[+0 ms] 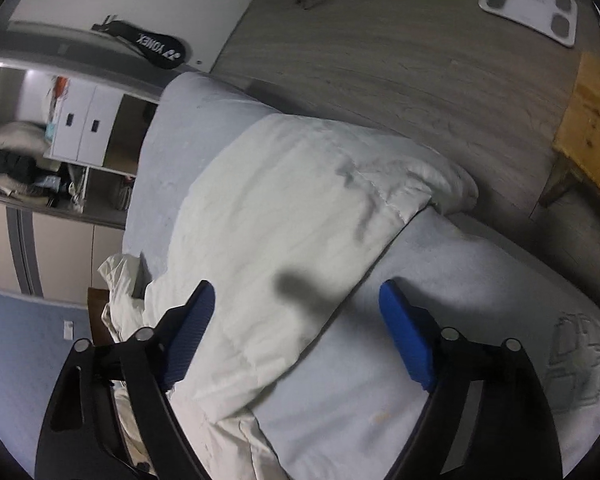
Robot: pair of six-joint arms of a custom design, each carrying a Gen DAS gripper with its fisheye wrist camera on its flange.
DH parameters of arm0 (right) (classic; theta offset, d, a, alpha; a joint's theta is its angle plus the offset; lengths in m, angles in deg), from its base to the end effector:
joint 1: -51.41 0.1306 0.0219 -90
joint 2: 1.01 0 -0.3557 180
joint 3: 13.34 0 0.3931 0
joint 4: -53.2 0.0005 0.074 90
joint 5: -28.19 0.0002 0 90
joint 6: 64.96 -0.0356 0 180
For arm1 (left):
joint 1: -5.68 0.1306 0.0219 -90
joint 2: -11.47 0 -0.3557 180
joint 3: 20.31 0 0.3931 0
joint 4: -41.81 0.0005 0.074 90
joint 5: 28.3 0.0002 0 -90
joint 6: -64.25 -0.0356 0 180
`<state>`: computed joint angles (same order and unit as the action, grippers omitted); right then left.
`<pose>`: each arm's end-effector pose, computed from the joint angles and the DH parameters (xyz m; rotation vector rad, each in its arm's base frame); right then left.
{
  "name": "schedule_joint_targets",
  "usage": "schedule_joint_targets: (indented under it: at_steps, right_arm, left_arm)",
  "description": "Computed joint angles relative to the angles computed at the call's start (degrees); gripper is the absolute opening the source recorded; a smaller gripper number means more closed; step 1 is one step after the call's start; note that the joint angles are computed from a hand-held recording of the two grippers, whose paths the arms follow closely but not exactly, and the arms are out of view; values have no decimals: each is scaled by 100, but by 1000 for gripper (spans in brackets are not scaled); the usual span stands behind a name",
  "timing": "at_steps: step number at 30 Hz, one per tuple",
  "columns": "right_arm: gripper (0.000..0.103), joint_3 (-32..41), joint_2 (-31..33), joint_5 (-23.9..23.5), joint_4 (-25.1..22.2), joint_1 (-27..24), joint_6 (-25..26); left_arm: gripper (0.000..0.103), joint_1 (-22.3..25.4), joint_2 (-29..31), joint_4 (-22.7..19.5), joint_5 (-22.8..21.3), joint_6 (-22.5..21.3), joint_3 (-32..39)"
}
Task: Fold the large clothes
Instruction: 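Grasp the jacket sleeve nearest the right tool and lift it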
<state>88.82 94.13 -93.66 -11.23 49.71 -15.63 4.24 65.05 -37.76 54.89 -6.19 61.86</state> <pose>0.5002 0.0034 0.4450 0.7452 2.5292 0.9630 0.2246 -0.0019 0.5199 -0.4371 2.4127 -0.0149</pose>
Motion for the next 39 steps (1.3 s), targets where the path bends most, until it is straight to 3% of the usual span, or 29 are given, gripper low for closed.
schedule_joint_targets:
  at_steps: [2, 7, 13, 17, 23, 33, 39]
  right_arm:
    - [73, -15, 51, 108, 120, 8, -66]
    - [34, -41, 132, 571, 360, -24, -534]
    - [9, -413, -114, 779, 900, 12, -986]
    - [3, -773, -471, 824, 1537, 92, -1207]
    - [1, -721, -685, 712, 1966, 247, -1328]
    - [0, 65, -637, 626, 2042, 830, -961]
    - [0, 451, -551, 513, 1950, 1514, -574]
  left_arm:
    - [96, 42, 21, -10, -10, -19, 19]
    - [96, 154, 57, 20, -102, -130, 32]
    - [96, 490, 77, 36, 48, -130, 57]
    - [96, 604, 45, 16, 115, -129, 87]
    - [96, 758, 10, -26, 207, -145, 122]
    - [96, 1225, -81, -47, 629, -164, 180]
    - [96, 1513, -126, -69, 876, -153, 210]
